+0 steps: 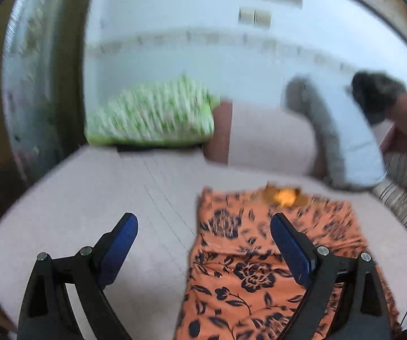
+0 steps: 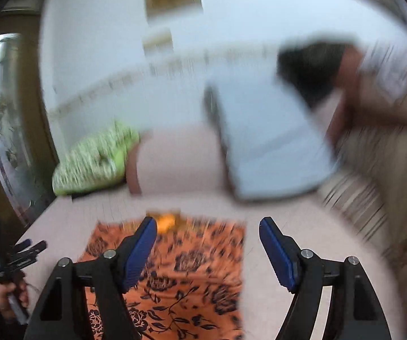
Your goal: Fold small clothes
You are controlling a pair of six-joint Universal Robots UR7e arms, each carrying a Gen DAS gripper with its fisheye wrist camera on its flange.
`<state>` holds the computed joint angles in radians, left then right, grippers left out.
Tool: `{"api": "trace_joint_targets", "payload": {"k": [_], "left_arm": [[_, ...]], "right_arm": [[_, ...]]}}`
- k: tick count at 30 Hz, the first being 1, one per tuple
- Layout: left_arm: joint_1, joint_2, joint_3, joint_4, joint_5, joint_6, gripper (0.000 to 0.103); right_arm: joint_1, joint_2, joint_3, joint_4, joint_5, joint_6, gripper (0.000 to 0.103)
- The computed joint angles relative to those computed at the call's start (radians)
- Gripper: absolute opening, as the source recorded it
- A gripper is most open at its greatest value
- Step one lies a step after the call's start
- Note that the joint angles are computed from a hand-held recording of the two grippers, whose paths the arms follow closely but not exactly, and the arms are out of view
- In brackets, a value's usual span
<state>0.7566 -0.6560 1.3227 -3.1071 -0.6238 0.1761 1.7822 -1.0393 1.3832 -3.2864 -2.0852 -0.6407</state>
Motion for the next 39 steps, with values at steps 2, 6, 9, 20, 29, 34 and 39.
{"api": "trace_joint_targets", "payload": {"k": [2, 6, 9, 20, 29, 34, 39], "left_arm": [[-0.058, -0.067, 0.103, -0.149, 0.034, 0.052, 0.095], [-0.145, -0.144, 0.218, -0.389, 0.103, 0.146, 0.097], [-0.192, -0.180, 0.270, -0.485, 0.153, 0.164, 0.101], [-0.168, -0.367, 0.558, 0.125, 0.253, -0.542, 0.101], [-0.126, -0.387, 0.587, 0.400, 0.142, -0.773, 0.101], [-0.065, -0.384, 0.560, 0.510, 0.028, -0.861, 0.101], [-0.013, -0.390, 0.555, 0.565, -0.040, -0.961, 0.100]], "right_arm": [[0.054, -0.065, 0.109, -0.186, -0.002, -0.085, 0.081], [0.160, -0.141, 0.240, -0.497, 0.011, -0.254, 0.089], [0.224, -0.178, 0.302, -0.587, -0.003, -0.314, 0.090], [0.134, -0.285, 0.605, -0.444, -0.144, 0.088, 0.095], [0.024, -0.261, 0.681, -0.131, -0.224, 0.205, 0.095], [-0.094, -0.287, 0.647, 0.133, -0.082, 0.397, 0.086], [-0.164, -0.261, 0.537, 0.353, -0.040, 0.516, 0.065]]}}
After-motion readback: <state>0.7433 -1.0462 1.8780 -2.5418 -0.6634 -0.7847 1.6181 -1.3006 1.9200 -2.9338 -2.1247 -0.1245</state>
